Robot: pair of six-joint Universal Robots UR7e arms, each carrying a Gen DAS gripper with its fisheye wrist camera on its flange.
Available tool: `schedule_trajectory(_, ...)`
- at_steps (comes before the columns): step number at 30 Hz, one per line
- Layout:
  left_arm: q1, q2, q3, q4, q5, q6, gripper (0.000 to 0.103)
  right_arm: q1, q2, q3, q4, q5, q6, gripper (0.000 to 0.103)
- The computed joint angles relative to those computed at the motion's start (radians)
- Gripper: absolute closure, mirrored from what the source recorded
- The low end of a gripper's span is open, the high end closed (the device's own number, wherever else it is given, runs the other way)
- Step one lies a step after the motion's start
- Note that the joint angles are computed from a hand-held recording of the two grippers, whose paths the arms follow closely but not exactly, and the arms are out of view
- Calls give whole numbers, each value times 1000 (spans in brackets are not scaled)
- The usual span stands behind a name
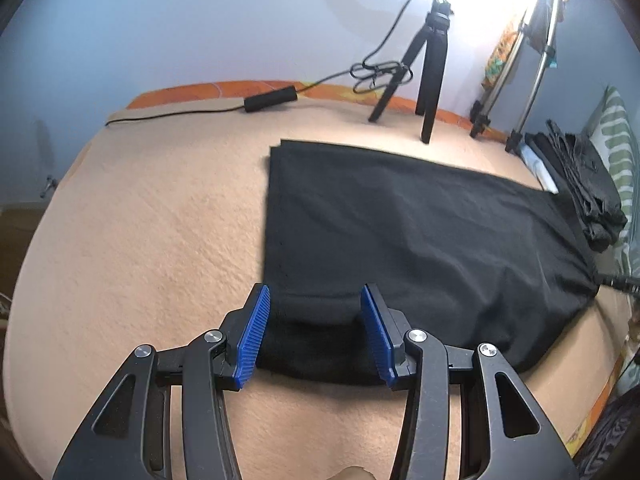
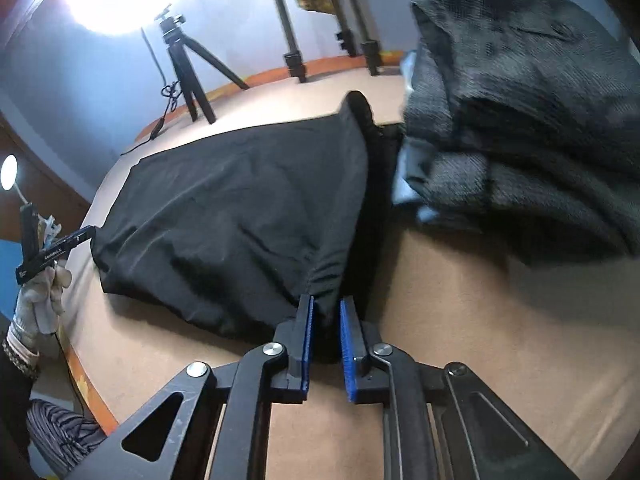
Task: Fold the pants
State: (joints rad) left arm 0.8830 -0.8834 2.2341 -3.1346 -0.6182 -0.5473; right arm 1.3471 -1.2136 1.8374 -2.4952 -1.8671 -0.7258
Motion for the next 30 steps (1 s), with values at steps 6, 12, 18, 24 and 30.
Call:
schedule_trajectory(6,6,-29,25,-10,22,-15,57,51,-18,83,-183,-94,-153,67)
schedule_trajectory(12,7,-55,60,-62,0,-16,57,137,-37,114,-263,41,-323,58)
schedule_trajectory(18,8,-66,89,-82,-64,1,57,255,112,24,-169,92,-396,58)
schedule_trajectory(24,4,-66,98,-90,-96,3,57,356,344,-160,-35,78,-399,58)
schedule_trajectory(30,2,-71,107,-98,-109,1,57,411,506,-245,-43,41,-406,58)
